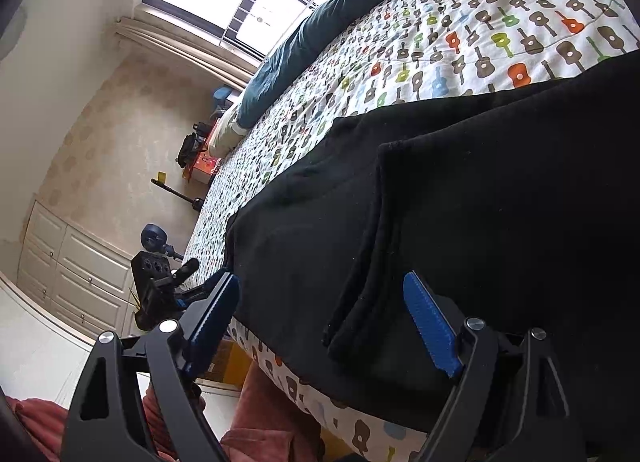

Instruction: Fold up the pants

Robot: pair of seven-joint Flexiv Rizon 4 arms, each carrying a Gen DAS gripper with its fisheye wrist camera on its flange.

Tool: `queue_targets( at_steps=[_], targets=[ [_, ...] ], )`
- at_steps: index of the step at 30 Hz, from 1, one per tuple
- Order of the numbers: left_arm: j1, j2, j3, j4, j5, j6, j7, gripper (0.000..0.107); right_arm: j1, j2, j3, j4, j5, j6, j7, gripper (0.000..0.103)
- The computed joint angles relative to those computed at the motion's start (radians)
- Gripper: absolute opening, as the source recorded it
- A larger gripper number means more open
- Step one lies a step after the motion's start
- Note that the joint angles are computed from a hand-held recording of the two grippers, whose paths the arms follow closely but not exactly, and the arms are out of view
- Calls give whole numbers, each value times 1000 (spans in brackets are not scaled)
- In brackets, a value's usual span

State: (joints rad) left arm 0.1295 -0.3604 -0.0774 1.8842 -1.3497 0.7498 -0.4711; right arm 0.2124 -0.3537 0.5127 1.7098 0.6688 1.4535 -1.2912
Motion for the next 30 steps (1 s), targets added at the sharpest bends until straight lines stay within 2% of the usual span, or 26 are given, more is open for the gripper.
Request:
queue_targets(
  at_steps=[3, 6, 10, 15, 19, 22, 23, 24, 25, 27, 29, 30],
  targets=[
    [37, -22, 11, -22, -45, -19, -44, 100, 7, -4, -5, -1, -7, 7, 0, 85],
    [56, -58, 20, -65, 24, -15, -102, 100, 21, -6, -17, 2, -28, 10, 19, 86],
    [87, -104, 2, -121, 121, -63, -133, 100, 29, -8, -25, 8, -55, 18, 45, 86],
    [114, -150, -33, -183, 161, -134, -156, 100, 29, -14, -24, 11, -85, 26, 73, 86],
    [138, -173, -55, -215, 156, -221, -199, 100, 23, -21, -15, 15, -101, 43, 85, 87],
    [150, -190, -70, -227, 111, -264, -238, 100, 39, -20, -26, 34, -136, 74, 109, 87],
    [152, -192, -71, -230, 102, -274, -247, 94, 42, -20, -28, 41, -151, 85, 115, 87],
    [153, -197, -72, -232, 97, -286, -256, 78, 49, -20, -32, 50, -169, 100, 123, 87],
    [156, -206, -73, -239, 101, -307, -277, 71, 48, -21, -30, 56, -185, 110, 129, 87],
    [140, -216, -59, -245, 140, -300, -328, 46, 43, -25, -23, 67, -214, 128, 145, 87],
    [123, -216, -48, -246, 180, -262, -341, 33, 39, -28, -17, 75, -241, 142, 168, 87],
    [121, -214, -48, -244, 189, -254, -341, 30, 36, -29, -13, 78, -253, 147, 178, 87]
  ],
)
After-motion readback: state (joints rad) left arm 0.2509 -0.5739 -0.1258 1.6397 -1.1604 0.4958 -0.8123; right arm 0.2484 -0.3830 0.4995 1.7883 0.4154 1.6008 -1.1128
